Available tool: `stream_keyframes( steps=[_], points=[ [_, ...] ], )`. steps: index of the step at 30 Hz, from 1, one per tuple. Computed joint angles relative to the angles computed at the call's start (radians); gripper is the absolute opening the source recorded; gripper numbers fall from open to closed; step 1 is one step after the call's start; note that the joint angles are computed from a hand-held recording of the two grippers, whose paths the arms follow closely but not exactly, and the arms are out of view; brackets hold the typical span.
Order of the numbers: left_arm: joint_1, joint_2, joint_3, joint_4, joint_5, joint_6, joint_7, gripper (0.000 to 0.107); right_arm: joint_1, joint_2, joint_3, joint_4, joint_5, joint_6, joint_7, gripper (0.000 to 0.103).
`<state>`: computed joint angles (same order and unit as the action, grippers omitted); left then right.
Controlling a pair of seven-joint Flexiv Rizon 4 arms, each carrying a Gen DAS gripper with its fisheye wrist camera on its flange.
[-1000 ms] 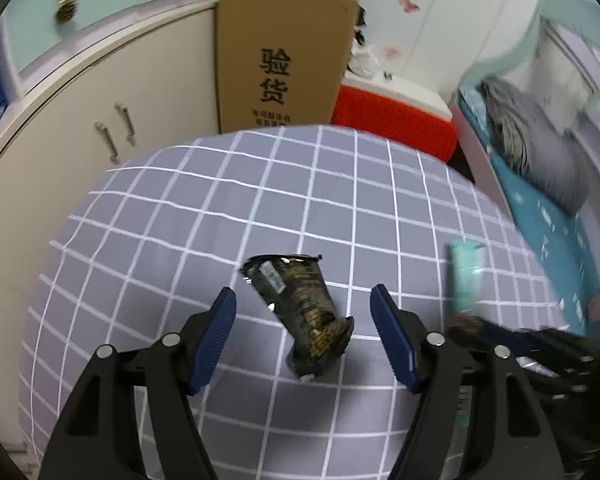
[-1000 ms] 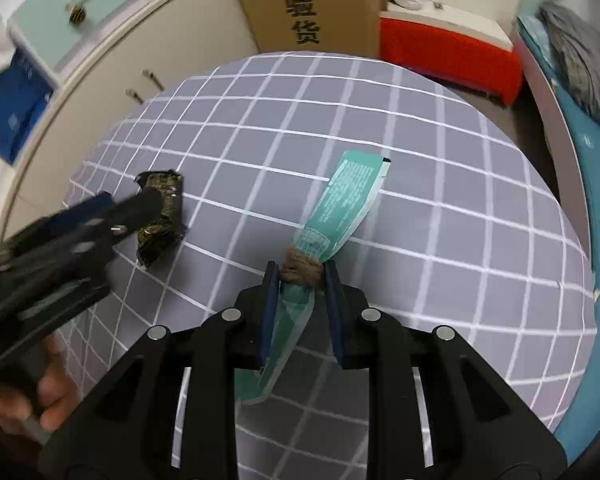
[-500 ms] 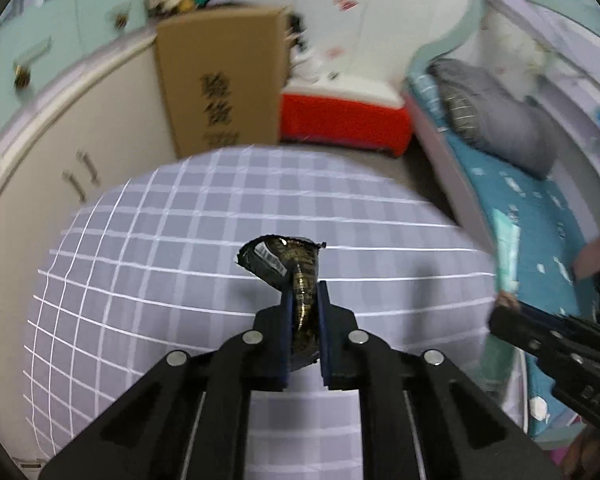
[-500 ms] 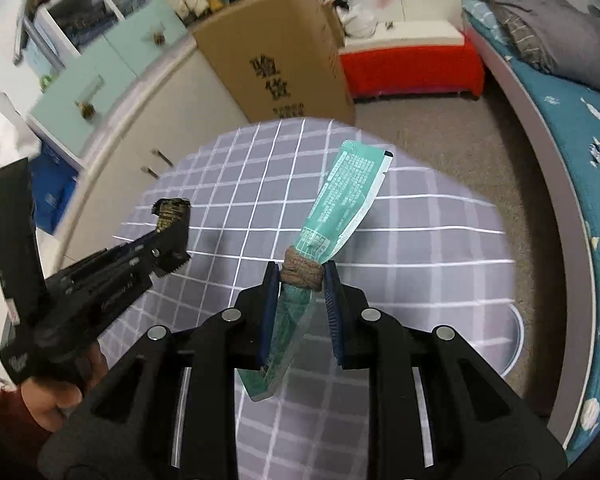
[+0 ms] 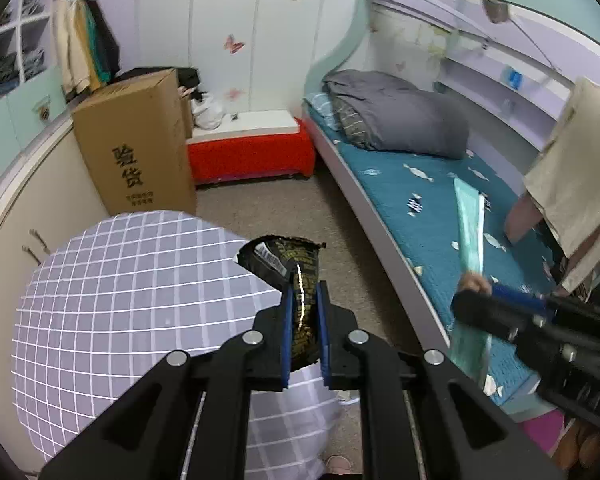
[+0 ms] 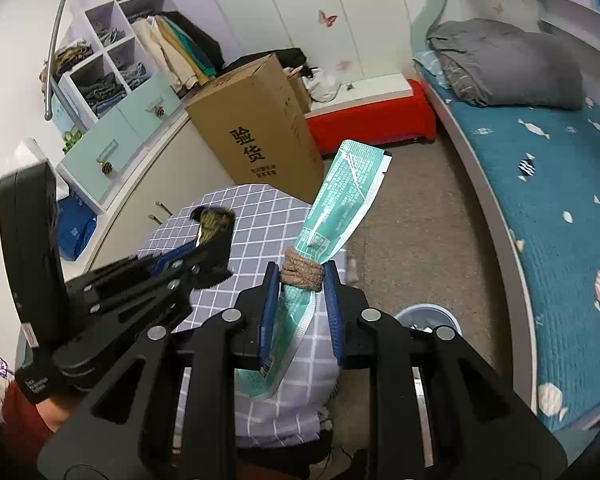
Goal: Collect trash
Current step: 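Carry the dark wrapper and teal-white packet over the blue basin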
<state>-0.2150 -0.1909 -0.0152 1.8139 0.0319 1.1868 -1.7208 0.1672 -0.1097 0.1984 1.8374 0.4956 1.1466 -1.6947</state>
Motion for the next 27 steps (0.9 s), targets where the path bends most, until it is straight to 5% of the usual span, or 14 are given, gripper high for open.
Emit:
stream_keyframes(
  steps=[11,27],
  points=[
    [-0.078,-0.013,-0.016,-0.119,0.133,-0.110,-0.115,0.011,-0.009,0.101,-0.049,0.123,-0.096,0.063,0.075,0.023],
    [-0.101,-0.092,-0.005,-0.190,0.122,-0.067,-0.119,0.011,-0.013,0.072,-0.063,0.170,-0.242,0.181,0.185,0.023]
  ],
)
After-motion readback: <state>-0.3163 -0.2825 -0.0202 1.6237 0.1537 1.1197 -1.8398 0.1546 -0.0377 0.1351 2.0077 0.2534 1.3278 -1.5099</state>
